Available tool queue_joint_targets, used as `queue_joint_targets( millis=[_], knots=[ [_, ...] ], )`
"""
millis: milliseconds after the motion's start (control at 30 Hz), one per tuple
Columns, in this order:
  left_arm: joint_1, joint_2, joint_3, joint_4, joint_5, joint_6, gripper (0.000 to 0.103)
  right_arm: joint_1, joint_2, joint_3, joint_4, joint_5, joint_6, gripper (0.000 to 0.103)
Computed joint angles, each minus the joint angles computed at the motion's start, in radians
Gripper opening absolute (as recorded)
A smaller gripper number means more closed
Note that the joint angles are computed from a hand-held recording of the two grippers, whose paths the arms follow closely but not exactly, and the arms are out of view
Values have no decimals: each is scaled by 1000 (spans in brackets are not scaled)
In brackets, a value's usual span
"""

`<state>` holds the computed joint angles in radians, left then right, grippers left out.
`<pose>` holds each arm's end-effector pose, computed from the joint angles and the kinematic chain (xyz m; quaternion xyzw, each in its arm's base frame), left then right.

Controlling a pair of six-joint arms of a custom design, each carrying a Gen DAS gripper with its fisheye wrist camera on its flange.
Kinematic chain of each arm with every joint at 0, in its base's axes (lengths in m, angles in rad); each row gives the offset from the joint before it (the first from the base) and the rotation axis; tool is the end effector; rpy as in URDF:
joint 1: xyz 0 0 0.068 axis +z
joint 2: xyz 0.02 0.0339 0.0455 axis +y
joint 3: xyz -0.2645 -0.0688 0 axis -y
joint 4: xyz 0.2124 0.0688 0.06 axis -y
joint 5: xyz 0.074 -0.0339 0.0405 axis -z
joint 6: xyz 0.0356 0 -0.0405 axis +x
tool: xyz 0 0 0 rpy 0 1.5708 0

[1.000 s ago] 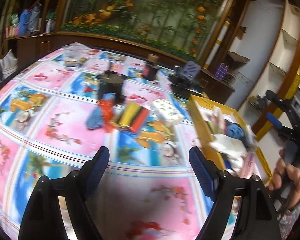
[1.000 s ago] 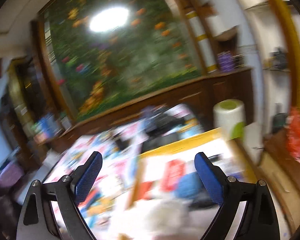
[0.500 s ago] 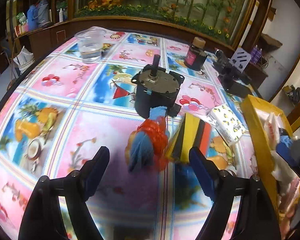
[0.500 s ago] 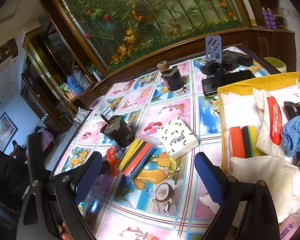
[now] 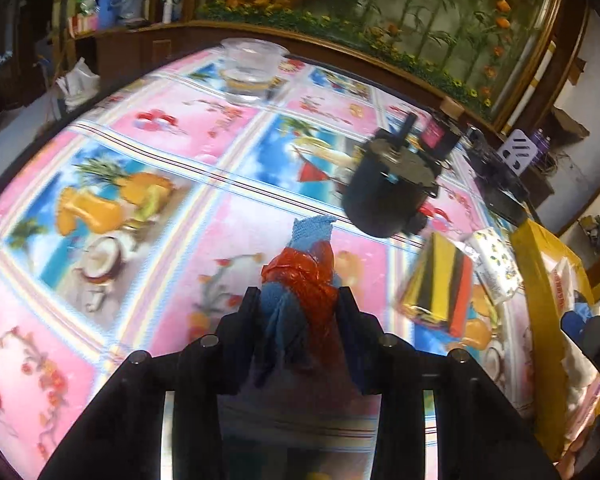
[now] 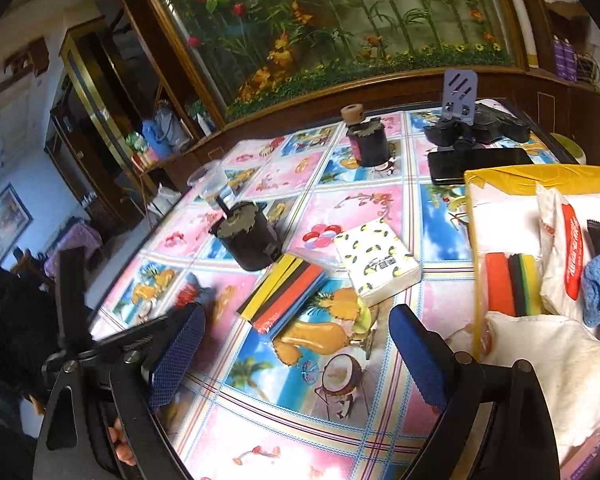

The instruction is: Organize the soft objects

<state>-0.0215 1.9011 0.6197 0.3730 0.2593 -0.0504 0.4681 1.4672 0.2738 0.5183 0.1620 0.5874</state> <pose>0.2903 -0.0154 0.0918 0.0285 0.9382 -0.1338 0.3178 0.1917 0.0905 0.1330 0.0885 0.8947 0.1543 0.4096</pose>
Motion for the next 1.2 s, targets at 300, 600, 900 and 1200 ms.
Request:
queue_joint_targets(
  millis=[300,600,900,1200],
  knots=[
    [23,-30,-20,37,-44,-16,37,-1,292,315,-212,-51,144,96],
    [46,-48,-40,68,-50,-22,37,30,538,685,-504,36,173,96],
    [43,-56,-50,74,-42,-14,37,68,552,665,-490,112,44,59],
    [-5,-73,-79,109,-60,10,37,62,320,207,-68,-33,3,51]
  ],
)
